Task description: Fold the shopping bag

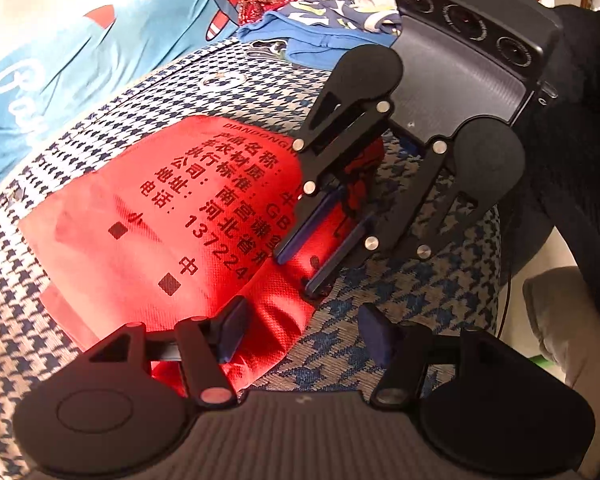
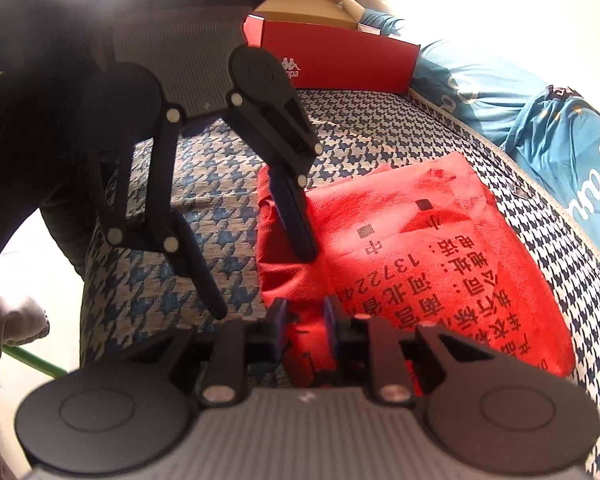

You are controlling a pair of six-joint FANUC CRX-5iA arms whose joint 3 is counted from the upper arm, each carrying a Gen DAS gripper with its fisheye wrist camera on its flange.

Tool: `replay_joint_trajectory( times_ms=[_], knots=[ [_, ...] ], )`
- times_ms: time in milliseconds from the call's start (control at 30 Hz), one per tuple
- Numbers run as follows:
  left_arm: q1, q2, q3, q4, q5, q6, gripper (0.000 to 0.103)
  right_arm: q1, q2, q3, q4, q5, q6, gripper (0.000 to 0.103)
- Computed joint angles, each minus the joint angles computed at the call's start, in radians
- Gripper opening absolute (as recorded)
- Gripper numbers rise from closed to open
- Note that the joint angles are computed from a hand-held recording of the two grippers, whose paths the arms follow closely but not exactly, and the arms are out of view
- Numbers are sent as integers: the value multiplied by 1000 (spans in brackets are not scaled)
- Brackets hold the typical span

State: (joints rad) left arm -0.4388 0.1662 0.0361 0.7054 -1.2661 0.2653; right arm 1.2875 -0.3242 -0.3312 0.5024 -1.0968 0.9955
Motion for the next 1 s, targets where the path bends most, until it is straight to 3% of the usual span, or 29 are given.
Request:
replay_joint_trajectory(
  times_ms=[200,333,433,500,567,600,767,1000],
  knots=[
    [10,-25,-74,63,32,-63,66,3,2,-7,17,4,0,20],
    [4,-32,-87,66,38,-77,78,9,-1,-4,20,-2,5,21],
    [-4,-30,-81,56,38,-86,87,25,-16,-12,21,-3,-2,30],
    [-10,-26,-80,55,37,-80,89,36,-25,-20,23,0,-6,38],
    [-11,-21,-76,56,34,-72,89,41,-25,-16,21,-6,-17,38],
    [-9,-21,-73,56,29,-69,89,43,-24,-12,20,-10,-24,38],
    [-2,-19,-62,60,6,-53,89,71,-44,4,40,-69,-116,11],
    [-6,-14,-55,55,6,-46,89,125,-58,11,42,-195,-112,6]
  ],
)
